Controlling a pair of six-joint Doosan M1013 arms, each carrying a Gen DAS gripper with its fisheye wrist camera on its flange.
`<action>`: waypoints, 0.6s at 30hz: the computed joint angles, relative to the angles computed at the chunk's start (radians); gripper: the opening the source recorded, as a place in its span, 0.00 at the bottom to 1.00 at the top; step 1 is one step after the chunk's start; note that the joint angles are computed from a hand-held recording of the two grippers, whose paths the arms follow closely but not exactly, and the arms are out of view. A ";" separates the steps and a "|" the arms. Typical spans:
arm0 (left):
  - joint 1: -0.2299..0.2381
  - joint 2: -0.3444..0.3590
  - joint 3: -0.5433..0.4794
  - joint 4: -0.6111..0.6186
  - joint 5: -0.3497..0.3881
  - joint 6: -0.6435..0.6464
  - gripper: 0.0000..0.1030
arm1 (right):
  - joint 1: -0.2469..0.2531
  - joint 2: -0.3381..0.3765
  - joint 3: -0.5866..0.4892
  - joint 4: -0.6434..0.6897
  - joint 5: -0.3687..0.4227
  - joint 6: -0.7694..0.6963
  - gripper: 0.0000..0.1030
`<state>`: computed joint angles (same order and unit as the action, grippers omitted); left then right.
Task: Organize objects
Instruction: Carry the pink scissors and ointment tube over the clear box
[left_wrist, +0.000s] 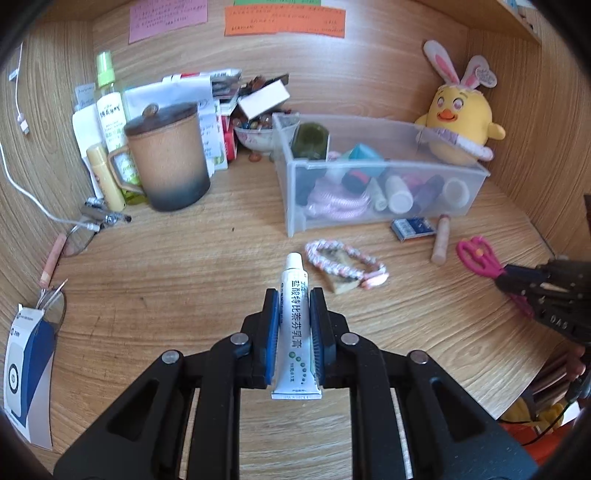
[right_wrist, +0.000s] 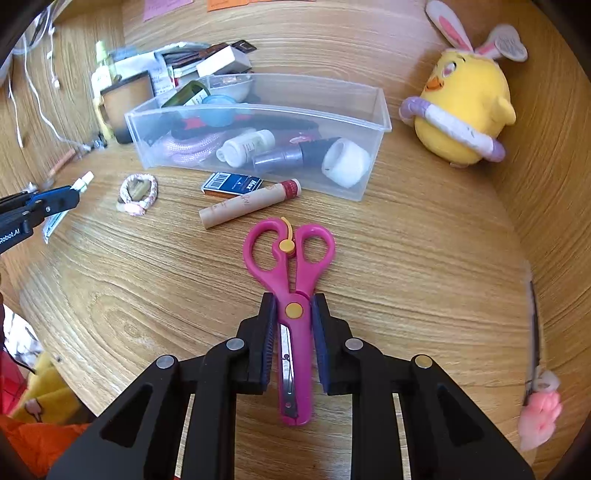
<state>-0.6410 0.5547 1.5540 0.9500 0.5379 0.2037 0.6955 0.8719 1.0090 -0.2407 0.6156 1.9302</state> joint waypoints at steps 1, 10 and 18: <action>-0.001 -0.002 -0.004 0.009 -0.006 -0.006 0.15 | -0.001 -0.002 0.004 0.004 -0.004 0.004 0.17; 0.002 0.009 -0.053 0.060 -0.067 -0.034 0.15 | -0.005 -0.057 0.077 -0.077 -0.133 0.102 0.17; 0.006 0.030 -0.108 0.069 -0.090 -0.025 0.15 | -0.008 -0.077 0.084 -0.169 -0.246 0.194 0.17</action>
<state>-0.6349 0.5845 1.4459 1.0194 0.4483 0.1791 0.6870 0.7950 1.0927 -0.4094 0.3693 2.1242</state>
